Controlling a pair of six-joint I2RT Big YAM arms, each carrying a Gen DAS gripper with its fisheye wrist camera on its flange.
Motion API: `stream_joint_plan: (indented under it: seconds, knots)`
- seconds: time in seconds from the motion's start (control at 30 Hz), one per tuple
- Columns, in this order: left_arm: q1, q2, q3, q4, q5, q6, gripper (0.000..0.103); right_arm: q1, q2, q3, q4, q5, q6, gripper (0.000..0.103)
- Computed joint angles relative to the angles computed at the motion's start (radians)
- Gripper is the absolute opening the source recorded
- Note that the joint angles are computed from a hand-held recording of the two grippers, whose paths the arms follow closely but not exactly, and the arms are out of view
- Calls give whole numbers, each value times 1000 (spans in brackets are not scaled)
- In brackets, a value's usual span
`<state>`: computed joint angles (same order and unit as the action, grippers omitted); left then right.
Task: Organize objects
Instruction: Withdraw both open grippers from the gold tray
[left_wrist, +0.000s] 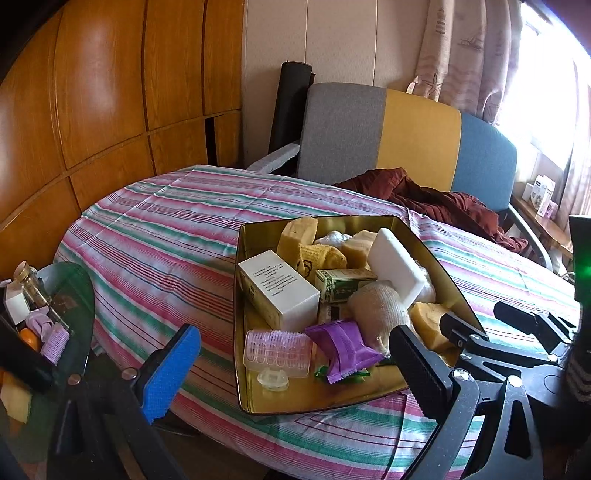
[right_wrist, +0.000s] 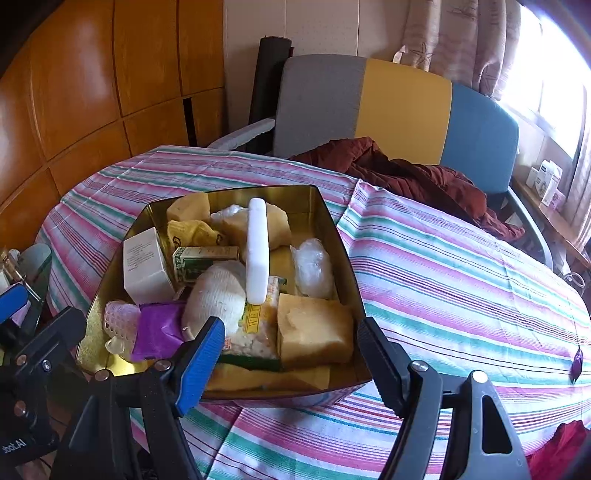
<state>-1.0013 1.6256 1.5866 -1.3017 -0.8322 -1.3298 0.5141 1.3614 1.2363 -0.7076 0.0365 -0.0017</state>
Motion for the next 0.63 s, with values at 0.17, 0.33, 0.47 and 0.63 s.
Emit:
stream_joint_plan:
  seconds: [0.17, 0.33, 0.47, 0.63]
  knots:
    - [2, 2, 3, -5, 5, 3, 103, -3, 8, 5, -5, -2, 3, 75]
    - [5, 7, 7, -7, 8, 9, 103, -4, 16, 8, -7, -6, 1, 75]
    - [5, 9, 6, -3, -1, 11, 103, -4, 21, 11, -8, -8, 1, 75]
    - [7, 10, 6, -4, 1, 12, 103, -5, 25, 11, -7, -10, 1, 75]
